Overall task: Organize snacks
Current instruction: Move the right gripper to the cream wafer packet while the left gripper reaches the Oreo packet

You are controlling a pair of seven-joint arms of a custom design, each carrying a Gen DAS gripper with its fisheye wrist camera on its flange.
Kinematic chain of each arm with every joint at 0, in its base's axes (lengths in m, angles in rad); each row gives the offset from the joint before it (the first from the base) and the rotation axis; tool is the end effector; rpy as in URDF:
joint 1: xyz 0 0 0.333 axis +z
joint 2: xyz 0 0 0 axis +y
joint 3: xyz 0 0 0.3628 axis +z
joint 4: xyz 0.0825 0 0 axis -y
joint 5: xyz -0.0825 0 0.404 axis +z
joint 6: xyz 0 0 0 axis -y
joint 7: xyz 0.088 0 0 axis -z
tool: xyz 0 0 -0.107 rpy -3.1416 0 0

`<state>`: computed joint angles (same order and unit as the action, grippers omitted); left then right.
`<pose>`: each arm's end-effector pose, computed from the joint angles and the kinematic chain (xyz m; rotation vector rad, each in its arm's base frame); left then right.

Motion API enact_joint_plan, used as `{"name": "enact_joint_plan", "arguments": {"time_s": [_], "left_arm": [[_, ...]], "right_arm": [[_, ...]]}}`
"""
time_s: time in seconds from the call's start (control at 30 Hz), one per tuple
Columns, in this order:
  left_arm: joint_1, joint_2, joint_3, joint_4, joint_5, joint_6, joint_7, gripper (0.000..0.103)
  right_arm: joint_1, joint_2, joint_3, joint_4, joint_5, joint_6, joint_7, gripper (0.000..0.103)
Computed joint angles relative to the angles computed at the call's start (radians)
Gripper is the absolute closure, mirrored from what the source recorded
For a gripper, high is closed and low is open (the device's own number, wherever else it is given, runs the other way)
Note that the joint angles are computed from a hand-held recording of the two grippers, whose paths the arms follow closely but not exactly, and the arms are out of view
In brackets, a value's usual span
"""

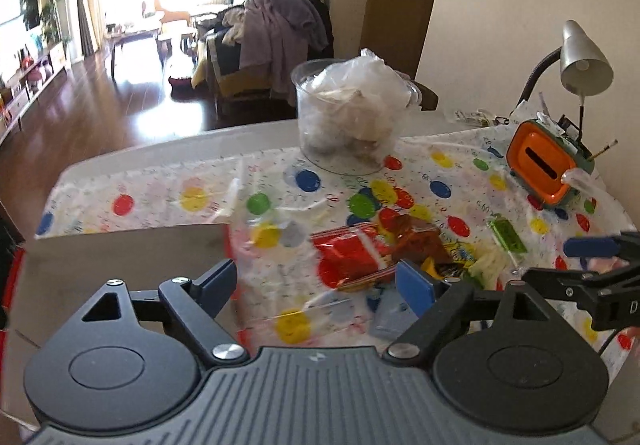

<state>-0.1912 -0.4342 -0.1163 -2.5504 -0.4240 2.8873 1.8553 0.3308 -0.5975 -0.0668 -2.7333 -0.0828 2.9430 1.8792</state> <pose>0.4305 -0.1170 0.5378 -1.6115 2.0386 -0.9463 0.3735 0.1038 0.5218 -1.7118 1.6690 -0.4973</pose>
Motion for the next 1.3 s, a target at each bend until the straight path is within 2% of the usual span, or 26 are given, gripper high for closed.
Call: {"name": "enact_joint_plan", "arguments": {"time_s": [0.23, 0.4, 0.47, 0.57, 0.73, 1.1, 1.3], "left_arm": [[0.059, 0.146, -0.116, 0.112, 0.114, -0.018, -0.191, 0.016], [0.011, 0.255, -0.110, 0.211, 0.157, -0.050, -0.177, 0.016], [0.013, 0.301, -0.124, 0.257, 0.209, -0.070, -0.210, 0.016], [-0.001, 0.371, -0.127, 0.332, 0.271, -0.121, -0.228, 0.016], [-0.034, 0.485, -0.119, 0.456, 0.302, -0.217, -0.193, 0.016], [-0.110, 0.714, -0.086, 0.722, 0.430, -0.440, -0.290, 0.016], [-0.139, 0.789, -0.070, 0.803, 0.469, -0.502, -0.325, 0.017]], "right_arm": [[-0.060, 0.039, -0.077, 0.004, 0.015, -0.021, -0.052, 0.001], [-0.081, 0.117, -0.136, 0.033, 0.072, -0.035, -0.097, 0.001], [-0.081, 0.152, -0.158, 0.052, 0.111, -0.052, -0.118, 0.001], [-0.050, 0.203, -0.207, 0.088, 0.212, -0.083, -0.174, 0.002], [-0.097, 0.292, -0.174, 0.143, 0.320, -0.124, -0.174, 0.004], [-0.176, 0.439, -0.095, 0.238, 0.503, -0.202, -0.199, 0.017], [-0.216, 0.488, -0.049, 0.280, 0.536, -0.245, -0.215, 0.024]]}}
